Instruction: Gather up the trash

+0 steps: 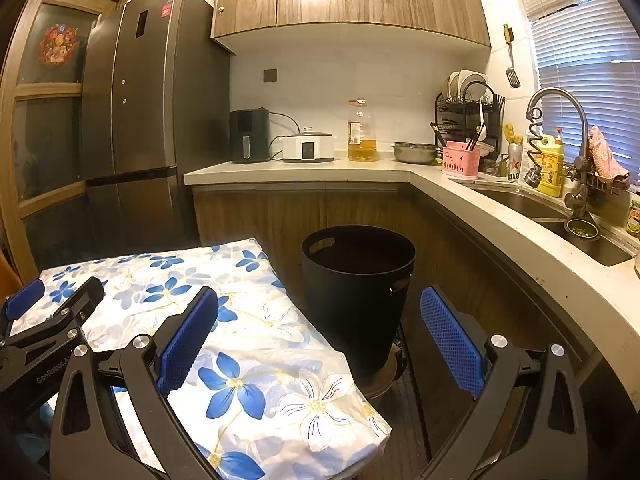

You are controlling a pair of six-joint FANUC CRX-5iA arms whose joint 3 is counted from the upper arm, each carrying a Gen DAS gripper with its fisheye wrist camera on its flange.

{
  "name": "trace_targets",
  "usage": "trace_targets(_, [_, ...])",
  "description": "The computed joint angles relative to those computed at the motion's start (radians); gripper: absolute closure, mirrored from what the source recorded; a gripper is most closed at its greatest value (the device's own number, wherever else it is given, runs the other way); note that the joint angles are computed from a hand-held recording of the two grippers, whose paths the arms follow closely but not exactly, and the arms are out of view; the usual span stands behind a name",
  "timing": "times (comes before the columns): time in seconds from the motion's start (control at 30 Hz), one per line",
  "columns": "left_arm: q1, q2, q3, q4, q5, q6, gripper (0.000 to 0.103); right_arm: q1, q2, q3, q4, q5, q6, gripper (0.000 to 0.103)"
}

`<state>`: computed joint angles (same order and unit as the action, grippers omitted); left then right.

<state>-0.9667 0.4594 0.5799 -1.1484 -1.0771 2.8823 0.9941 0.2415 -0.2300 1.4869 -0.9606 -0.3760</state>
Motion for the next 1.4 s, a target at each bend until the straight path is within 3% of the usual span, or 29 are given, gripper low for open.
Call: trace_targets(1.4, [-0.002, -0.014, -0.019, -0.002, -0.006, 0.010, 0.006, 0.002, 0.002, 0.004, 0.009, 0.021, 0.010, 0.006])
